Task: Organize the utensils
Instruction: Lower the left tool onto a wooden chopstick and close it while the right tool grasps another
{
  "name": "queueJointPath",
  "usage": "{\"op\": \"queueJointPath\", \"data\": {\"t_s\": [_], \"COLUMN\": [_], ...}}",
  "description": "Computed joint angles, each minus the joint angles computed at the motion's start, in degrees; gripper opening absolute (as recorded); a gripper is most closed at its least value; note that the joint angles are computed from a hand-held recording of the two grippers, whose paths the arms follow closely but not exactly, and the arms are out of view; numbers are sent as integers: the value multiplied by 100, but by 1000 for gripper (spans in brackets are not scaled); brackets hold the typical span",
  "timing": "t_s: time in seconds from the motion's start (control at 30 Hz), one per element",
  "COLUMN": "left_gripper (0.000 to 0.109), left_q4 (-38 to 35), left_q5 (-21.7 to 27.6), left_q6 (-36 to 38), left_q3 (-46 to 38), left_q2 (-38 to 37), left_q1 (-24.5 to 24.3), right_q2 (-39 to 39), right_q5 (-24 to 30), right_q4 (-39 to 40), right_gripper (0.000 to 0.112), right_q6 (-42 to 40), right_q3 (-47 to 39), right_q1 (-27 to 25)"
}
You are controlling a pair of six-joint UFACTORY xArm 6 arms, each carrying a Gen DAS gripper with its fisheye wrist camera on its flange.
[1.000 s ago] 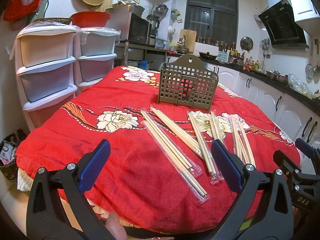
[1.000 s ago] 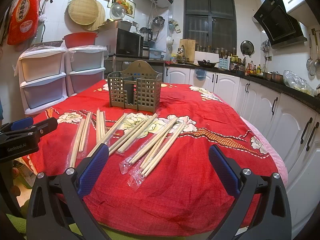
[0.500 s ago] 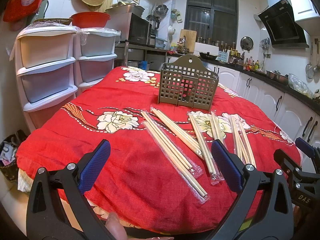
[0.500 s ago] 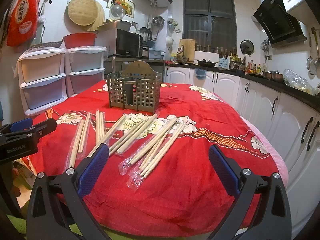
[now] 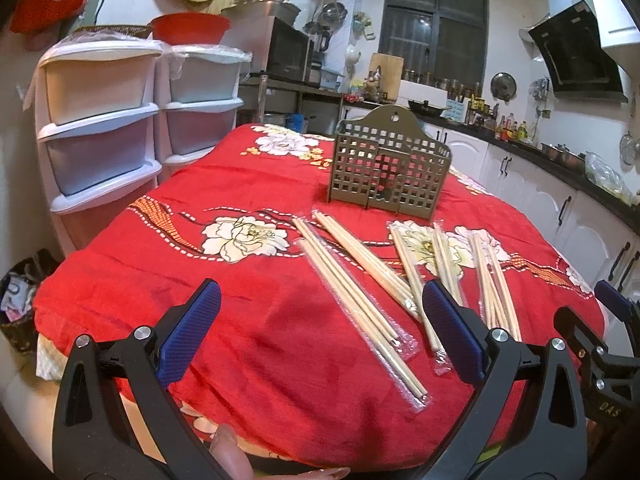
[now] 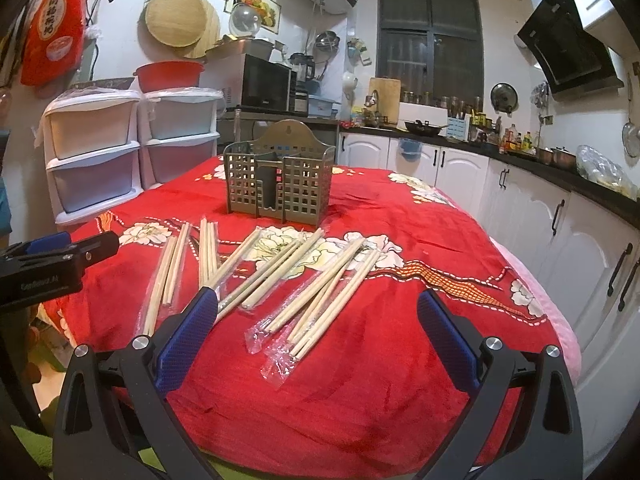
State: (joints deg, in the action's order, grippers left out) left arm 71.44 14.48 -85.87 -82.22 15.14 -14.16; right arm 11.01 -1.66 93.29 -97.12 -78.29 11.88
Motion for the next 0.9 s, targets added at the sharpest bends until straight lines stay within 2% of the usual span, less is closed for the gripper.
{"op": "queueJointPath", "data": {"t_s": [0.3,0.53,0.7,0.9], "left_gripper": [93,93,93,93], "left_q4": [-776,-1848,-3362,-4638], "left_q5": [139,290,188,321], "left_q6": [687,1731,3075,4240], "left_q3": [-94,-368,-648,-1197], "left_q2": [75,292,567,973], "left_q1": [135,183,231,212], "right_q2": [161,382,684,1115], "right_q5": [193,602,1041,1476], "right_q4": [-1720,-3231,-4355,-5261], "right_gripper": [97,97,97,97], "right_q6": [1521,2820,3986,4924], "right_q3": [21,-184,-589,-1230], "right_q1": [-29,-149,-327,-521]}}
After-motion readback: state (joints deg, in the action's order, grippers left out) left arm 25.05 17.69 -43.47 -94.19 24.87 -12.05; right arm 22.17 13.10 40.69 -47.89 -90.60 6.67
